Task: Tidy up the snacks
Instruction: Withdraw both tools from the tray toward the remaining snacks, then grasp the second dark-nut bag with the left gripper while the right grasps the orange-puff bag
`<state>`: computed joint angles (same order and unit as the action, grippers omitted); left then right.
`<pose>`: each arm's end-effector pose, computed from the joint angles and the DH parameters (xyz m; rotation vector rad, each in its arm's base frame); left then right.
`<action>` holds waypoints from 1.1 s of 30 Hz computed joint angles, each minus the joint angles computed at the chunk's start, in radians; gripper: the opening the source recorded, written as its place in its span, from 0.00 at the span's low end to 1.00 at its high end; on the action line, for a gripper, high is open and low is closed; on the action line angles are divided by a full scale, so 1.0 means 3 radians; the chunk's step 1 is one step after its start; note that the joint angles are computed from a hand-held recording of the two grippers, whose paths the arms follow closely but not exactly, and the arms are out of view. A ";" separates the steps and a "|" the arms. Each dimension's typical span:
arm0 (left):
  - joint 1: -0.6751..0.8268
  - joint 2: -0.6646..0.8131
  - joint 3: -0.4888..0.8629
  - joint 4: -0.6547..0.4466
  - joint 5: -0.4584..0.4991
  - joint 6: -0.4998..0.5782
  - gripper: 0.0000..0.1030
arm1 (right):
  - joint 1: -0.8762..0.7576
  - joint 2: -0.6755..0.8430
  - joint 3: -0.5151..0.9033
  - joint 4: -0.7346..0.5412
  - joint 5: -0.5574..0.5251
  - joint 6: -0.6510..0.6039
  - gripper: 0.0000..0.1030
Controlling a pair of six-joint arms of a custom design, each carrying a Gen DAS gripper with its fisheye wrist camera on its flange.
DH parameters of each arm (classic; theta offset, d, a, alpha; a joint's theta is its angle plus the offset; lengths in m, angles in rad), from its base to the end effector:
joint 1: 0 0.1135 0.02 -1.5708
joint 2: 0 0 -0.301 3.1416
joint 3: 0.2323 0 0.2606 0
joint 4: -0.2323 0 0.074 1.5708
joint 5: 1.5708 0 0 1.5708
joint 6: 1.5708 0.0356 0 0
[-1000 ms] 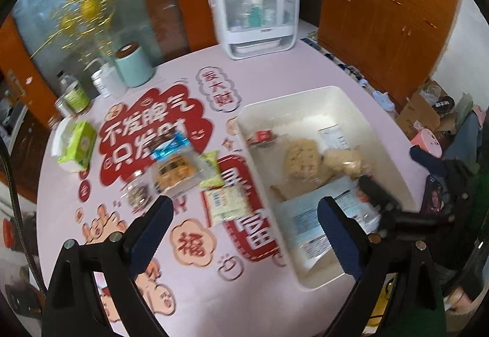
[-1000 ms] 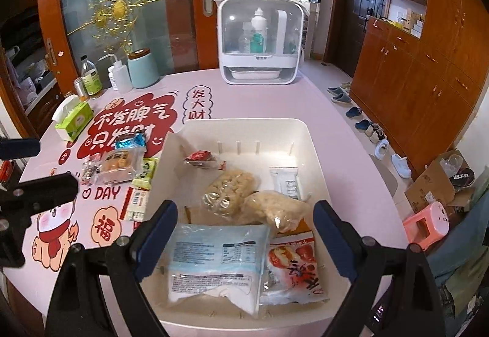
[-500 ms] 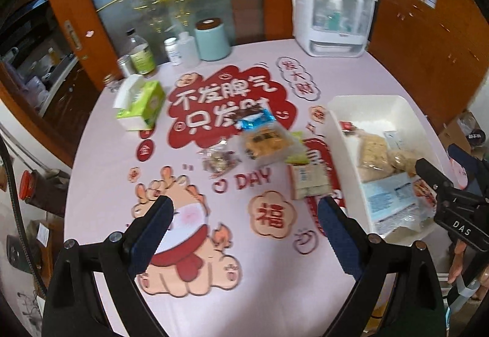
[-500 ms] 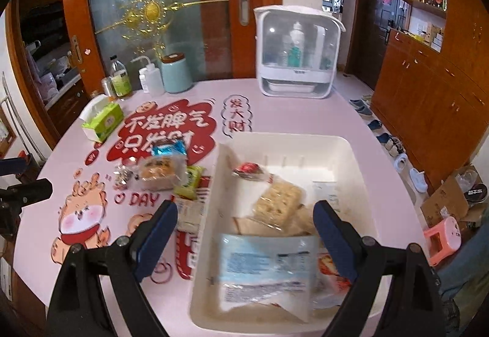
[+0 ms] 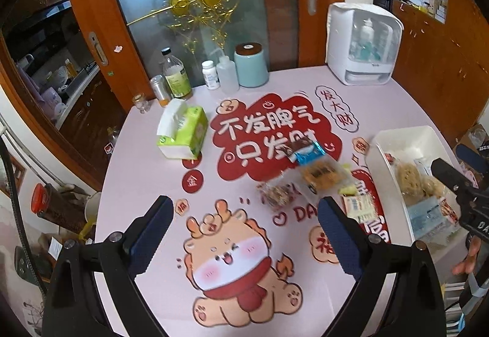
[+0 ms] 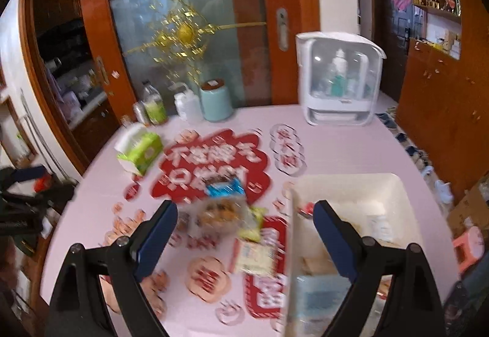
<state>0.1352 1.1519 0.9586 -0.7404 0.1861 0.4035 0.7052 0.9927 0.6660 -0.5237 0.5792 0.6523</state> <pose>0.2217 0.0235 0.3110 0.4074 2.4479 -0.0055 0.1523 0.1041 0.2630 0.1918 2.2429 0.0101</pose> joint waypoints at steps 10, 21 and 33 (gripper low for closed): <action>0.0097 0.0675 0.0138 0.0253 0.0121 0.0060 0.92 | -0.0213 0.0588 0.0316 0.0507 -0.0173 -0.0496 0.88; -0.0270 0.1819 0.0182 0.0741 -0.0172 0.0174 0.92 | -0.0941 0.1655 0.0741 0.0655 -0.1191 -0.0745 0.84; -0.0365 0.2945 0.0578 0.0897 -0.0074 -0.0486 0.92 | -0.1267 0.3313 0.1533 0.0394 -0.1797 -0.0773 0.77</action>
